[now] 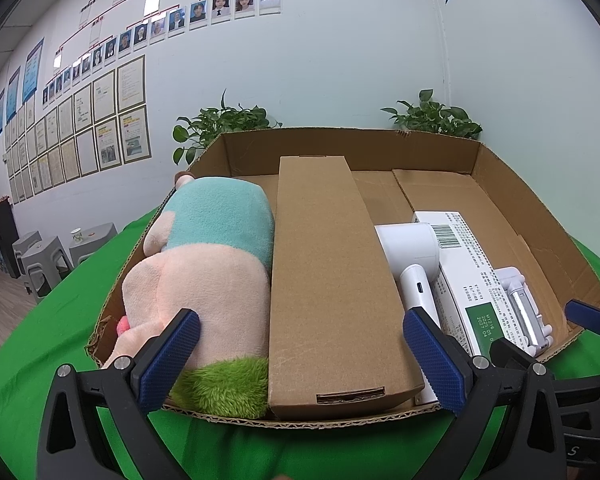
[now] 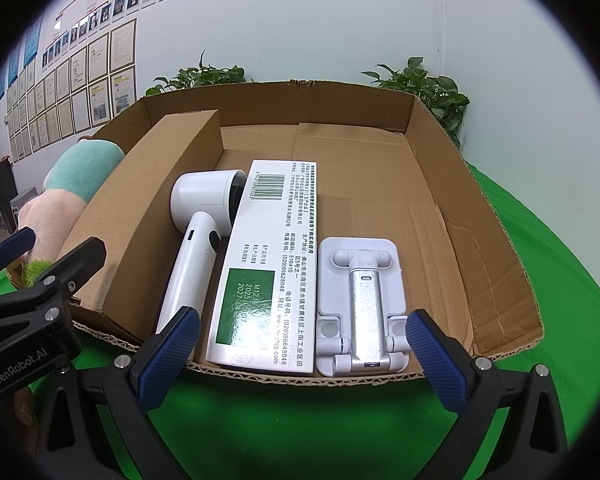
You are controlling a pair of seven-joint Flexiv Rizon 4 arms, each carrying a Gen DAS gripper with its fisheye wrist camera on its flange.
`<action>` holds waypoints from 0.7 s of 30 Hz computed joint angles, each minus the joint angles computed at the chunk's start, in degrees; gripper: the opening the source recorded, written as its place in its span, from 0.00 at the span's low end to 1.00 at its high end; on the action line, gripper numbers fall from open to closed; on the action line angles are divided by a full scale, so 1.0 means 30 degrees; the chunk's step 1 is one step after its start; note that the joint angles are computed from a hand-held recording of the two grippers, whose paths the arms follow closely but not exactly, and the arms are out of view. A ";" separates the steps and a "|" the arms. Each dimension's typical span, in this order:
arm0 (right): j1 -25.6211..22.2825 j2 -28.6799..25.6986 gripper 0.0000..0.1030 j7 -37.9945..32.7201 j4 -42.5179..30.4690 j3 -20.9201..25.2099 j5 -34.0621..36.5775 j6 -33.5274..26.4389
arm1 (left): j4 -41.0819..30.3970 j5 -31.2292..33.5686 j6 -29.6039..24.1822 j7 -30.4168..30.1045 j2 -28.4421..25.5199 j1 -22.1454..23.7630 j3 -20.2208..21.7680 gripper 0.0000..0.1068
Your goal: Organize objects
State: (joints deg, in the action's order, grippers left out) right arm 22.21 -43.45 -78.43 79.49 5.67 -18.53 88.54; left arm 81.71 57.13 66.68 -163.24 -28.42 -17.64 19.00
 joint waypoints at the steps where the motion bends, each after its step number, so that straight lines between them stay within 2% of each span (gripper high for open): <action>1: 0.0002 -0.0008 0.99 -0.0002 -0.0012 0.0001 0.0008 0.0003 | 0.0000 -0.0003 0.0040 0.0004 -0.0002 0.0027 -0.0014 0.96; 21: 0.0008 -0.0001 0.99 -0.0041 -0.0002 -0.0016 0.0047 0.0001 | -0.0193 -0.0053 -0.0301 0.0086 -0.0130 -0.0042 -0.0017 0.96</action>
